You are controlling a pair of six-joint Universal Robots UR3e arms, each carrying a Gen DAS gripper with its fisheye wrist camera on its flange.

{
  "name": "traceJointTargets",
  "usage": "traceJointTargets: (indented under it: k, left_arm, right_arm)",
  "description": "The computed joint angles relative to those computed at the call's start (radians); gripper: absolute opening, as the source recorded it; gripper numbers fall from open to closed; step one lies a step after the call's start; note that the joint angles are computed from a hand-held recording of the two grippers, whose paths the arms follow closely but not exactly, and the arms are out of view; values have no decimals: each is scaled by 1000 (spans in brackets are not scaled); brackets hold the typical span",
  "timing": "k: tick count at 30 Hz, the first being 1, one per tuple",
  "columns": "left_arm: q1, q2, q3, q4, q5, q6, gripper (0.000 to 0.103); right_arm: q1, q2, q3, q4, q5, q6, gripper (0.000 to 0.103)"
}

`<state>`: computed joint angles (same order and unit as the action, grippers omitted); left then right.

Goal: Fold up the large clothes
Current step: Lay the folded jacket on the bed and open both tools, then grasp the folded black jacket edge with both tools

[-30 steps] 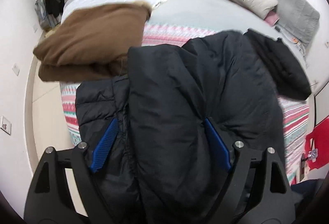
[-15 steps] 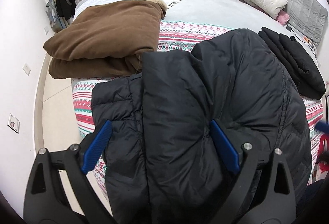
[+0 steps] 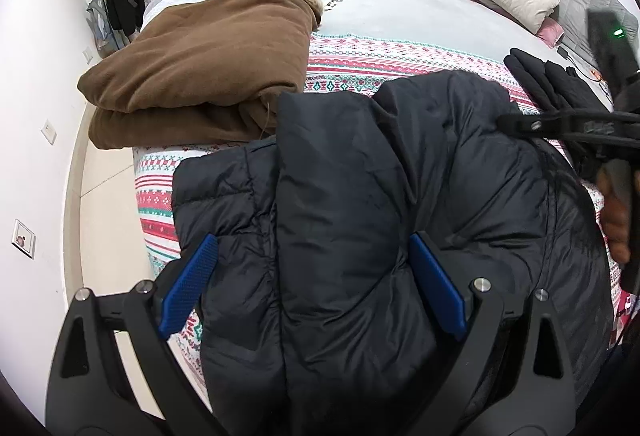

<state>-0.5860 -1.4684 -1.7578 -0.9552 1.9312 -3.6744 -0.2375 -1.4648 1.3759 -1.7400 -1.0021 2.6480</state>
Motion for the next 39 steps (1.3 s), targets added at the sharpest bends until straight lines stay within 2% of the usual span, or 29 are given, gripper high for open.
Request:
traceJointTargets:
  k: [4, 12, 19, 27, 31, 34, 39]
  left_arm:
    - [15, 9, -36, 34, -19, 6, 96]
    - [48, 22, -78, 68, -61, 6, 98]
    - [42, 2, -67, 66, -56, -1, 98]
    - [59, -1, -68, 70, -74, 7, 98]
    - [38, 27, -41, 35, -37, 8, 97]
    - [22, 78, -52, 71, 14, 27, 97]
    - [105, 42, 23, 70, -52, 116, 97]
  right_arm:
    - [56, 56, 10, -96, -95, 34, 61]
    - [141, 63, 112, -310, -244, 86, 63]
    - [165, 118, 98, -349, -283, 92, 66]
    - [163, 94, 155, -407, -289, 95, 69]
    - [114, 3, 175, -347, -239, 73, 69]
    - [41, -148, 238, -263, -141, 15, 69]
    - [-35, -378, 311, -38, -56, -116, 69]
